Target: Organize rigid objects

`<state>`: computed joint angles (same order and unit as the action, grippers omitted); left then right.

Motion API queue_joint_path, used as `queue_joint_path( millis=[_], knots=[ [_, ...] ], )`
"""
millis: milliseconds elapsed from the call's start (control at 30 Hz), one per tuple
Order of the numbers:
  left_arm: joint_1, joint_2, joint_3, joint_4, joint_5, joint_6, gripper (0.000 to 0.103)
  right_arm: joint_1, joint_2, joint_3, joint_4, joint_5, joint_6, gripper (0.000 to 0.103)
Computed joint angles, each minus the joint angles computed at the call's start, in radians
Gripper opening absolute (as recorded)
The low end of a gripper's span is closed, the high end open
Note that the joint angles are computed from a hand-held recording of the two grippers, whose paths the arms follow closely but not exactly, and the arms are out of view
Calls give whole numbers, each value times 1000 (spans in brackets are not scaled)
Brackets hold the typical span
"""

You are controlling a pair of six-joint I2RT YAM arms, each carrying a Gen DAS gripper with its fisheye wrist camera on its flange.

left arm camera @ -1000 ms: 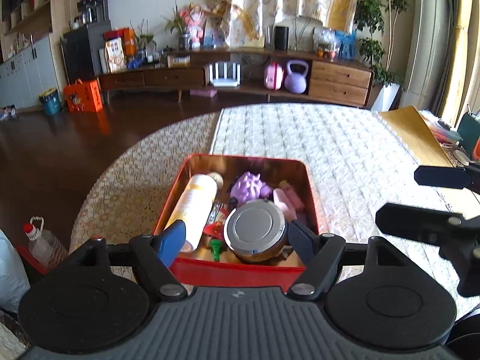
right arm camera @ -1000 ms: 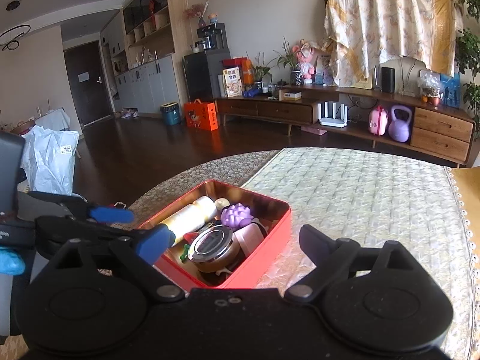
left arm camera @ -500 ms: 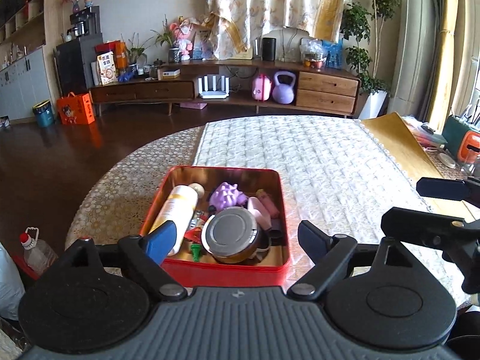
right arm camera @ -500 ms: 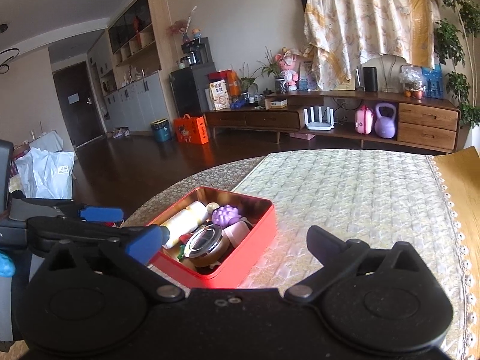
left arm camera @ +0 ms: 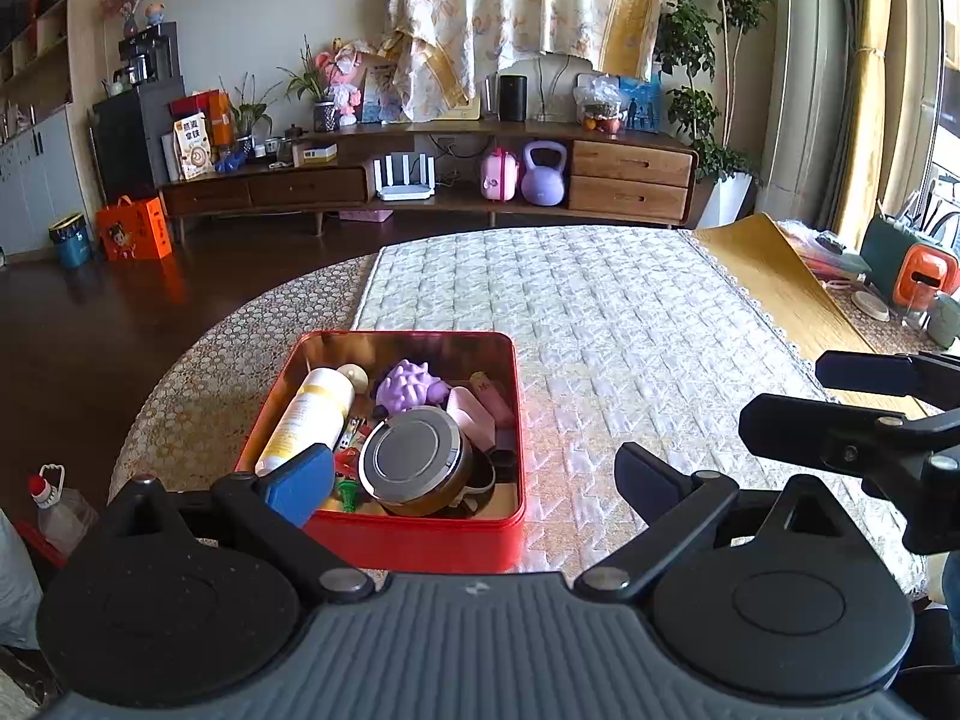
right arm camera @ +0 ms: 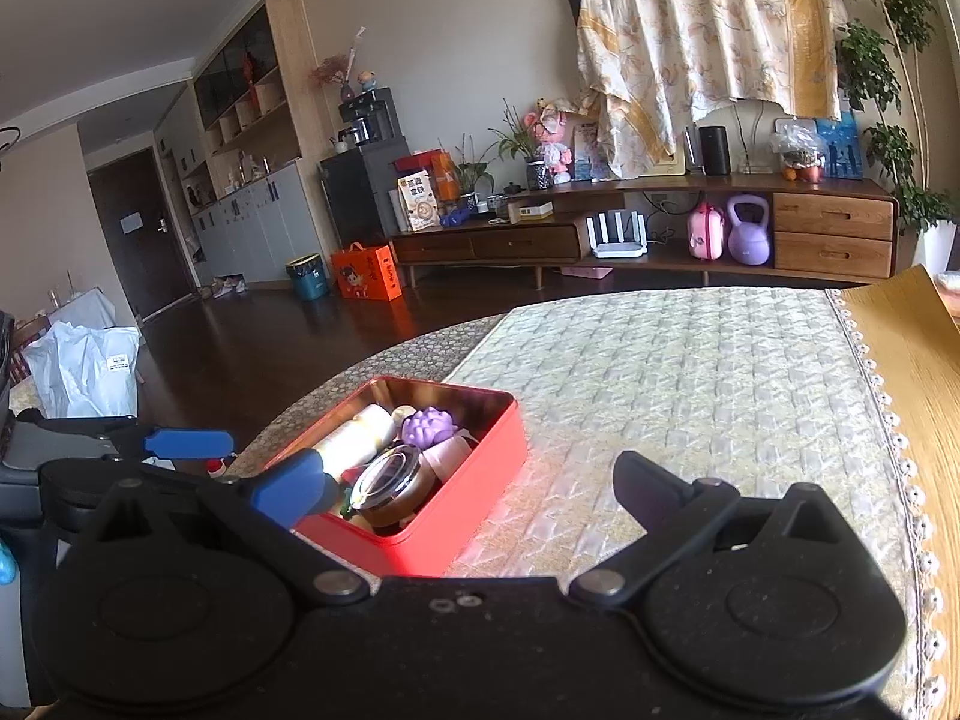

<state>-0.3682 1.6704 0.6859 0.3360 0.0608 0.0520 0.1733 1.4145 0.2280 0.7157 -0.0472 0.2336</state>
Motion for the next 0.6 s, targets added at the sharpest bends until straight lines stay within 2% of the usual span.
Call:
queue_joint_path(
  millis=[600],
  knots=[
    [-31, 10, 10, -21, -44, -19, 100, -51, 18, -30, 38, -37, 14, 103]
  ],
)
